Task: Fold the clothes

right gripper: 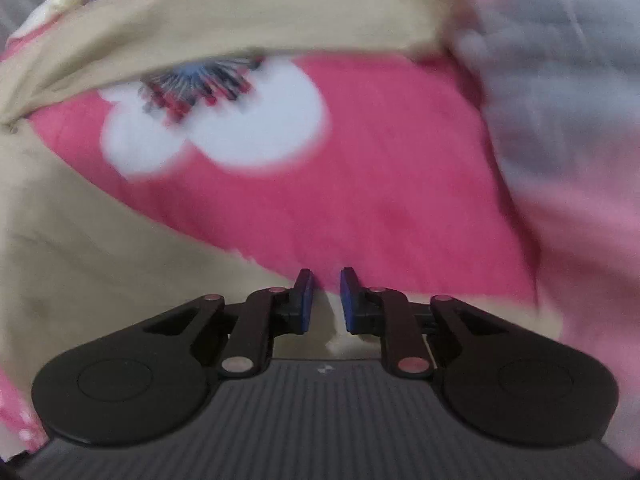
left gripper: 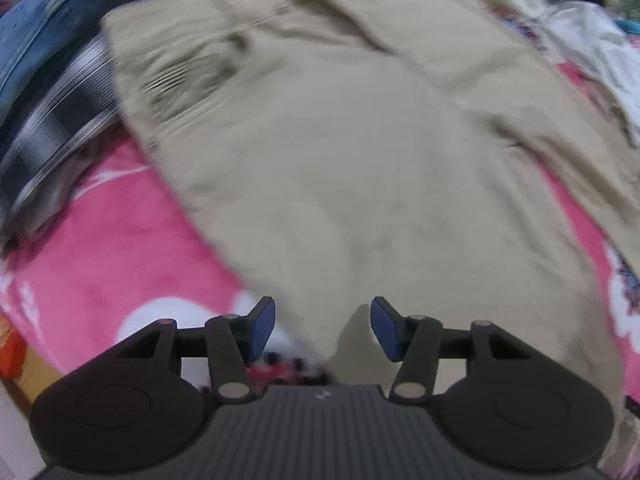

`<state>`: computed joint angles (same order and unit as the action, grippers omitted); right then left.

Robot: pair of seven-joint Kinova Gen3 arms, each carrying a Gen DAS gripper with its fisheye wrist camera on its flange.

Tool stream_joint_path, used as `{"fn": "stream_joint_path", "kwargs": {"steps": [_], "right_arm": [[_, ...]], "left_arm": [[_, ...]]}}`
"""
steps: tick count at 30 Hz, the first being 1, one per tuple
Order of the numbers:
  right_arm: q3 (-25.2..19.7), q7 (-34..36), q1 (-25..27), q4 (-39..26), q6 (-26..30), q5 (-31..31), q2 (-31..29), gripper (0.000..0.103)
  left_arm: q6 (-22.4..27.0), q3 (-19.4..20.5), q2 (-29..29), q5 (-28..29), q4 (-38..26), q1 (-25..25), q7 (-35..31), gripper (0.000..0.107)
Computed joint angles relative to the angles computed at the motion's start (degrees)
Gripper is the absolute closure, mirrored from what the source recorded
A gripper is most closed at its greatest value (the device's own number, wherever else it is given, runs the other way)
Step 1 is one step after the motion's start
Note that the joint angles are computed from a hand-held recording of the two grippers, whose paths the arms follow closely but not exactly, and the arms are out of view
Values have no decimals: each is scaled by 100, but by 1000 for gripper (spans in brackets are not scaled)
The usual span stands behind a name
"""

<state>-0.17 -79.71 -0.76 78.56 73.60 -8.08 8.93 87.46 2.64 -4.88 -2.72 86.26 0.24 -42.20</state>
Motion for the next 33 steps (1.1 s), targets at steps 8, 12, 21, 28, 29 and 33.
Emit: {"fn": "stream_joint_path", "kwargs": {"steps": [8,12,21,28,29,33], "right_arm": [[-29,-1006,-428,7,-200,22,-602,84],[915,-1938,-1376,82,-794,-81,-499,76],[2243,-4035,-1751,208,-2524,-551,358,51],[659,-4903,-536,276,-3361,326,726,50],[619,-5047,-579,299,-3423,559,745,56],[590,-4981,-776,347,-3480,1138,688,97]], "left_arm": [[-310,1215,-124,202,-65,-1846,-1568,54],[-1224,1570,366,-297,-371,-1395,-2500,53],[-2954,1801,2486,-655,-1907,226,-4568,59],[-2768,21,3280,204,-2648,1829,-5285,63],[-2836,-245,3317,328,-2644,1998,-5346,63],[-3085,-1200,3366,717,-2541,2621,-5643,84]]}}
